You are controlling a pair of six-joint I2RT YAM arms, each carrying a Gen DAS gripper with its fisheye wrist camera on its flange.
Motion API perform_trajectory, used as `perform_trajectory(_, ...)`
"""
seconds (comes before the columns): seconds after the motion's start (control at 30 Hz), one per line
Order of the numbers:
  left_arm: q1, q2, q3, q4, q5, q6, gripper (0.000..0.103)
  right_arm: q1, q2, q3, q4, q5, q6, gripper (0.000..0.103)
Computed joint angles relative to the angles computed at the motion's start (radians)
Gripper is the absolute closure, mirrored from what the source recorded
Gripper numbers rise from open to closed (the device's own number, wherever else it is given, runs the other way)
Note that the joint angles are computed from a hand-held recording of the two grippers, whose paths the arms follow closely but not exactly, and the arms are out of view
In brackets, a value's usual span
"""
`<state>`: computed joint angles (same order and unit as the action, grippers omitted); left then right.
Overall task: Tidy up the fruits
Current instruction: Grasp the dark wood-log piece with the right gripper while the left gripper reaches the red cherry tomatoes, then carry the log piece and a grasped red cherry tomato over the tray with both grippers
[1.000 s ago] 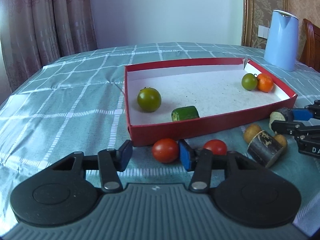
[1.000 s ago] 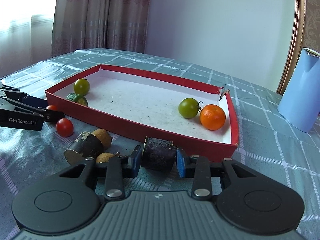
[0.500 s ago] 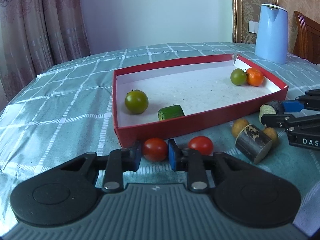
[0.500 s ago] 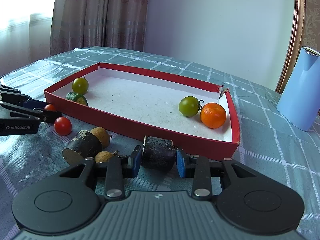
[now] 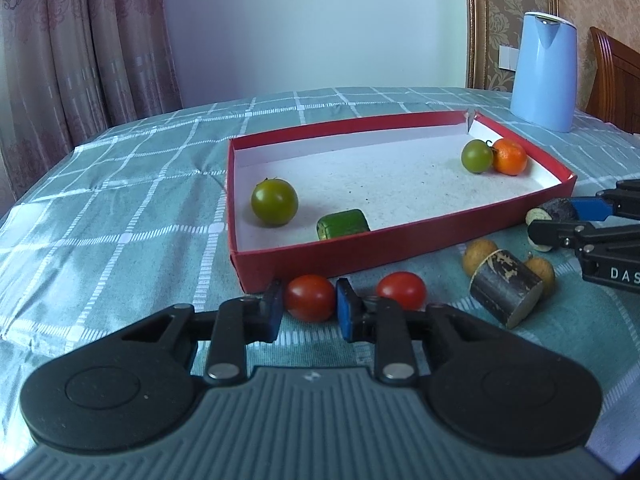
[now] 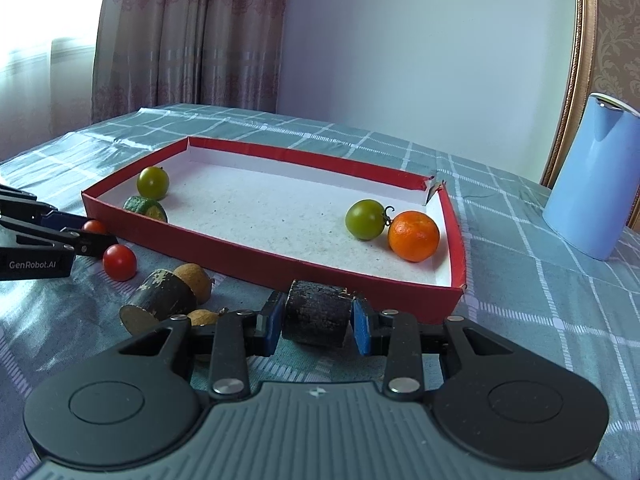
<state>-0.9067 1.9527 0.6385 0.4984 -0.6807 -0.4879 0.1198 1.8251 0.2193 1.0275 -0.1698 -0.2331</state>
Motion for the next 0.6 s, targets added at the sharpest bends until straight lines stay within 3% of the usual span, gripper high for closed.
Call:
perform_trajectory(0.27, -0.009, -0.002, 0.001, -0.008, -0.012, -0.002, 0.078, 0.000, 0.004, -0.012, 0.032, 0.007, 0.007, 0.068)
perform_trajectory(0.6, -0.072, -0.025, -0.061, 0.079, -0.039, 0.011, 0.079, -0.005, 0.010, -0.042, 0.105, 0.014, 0.022, 0.069)
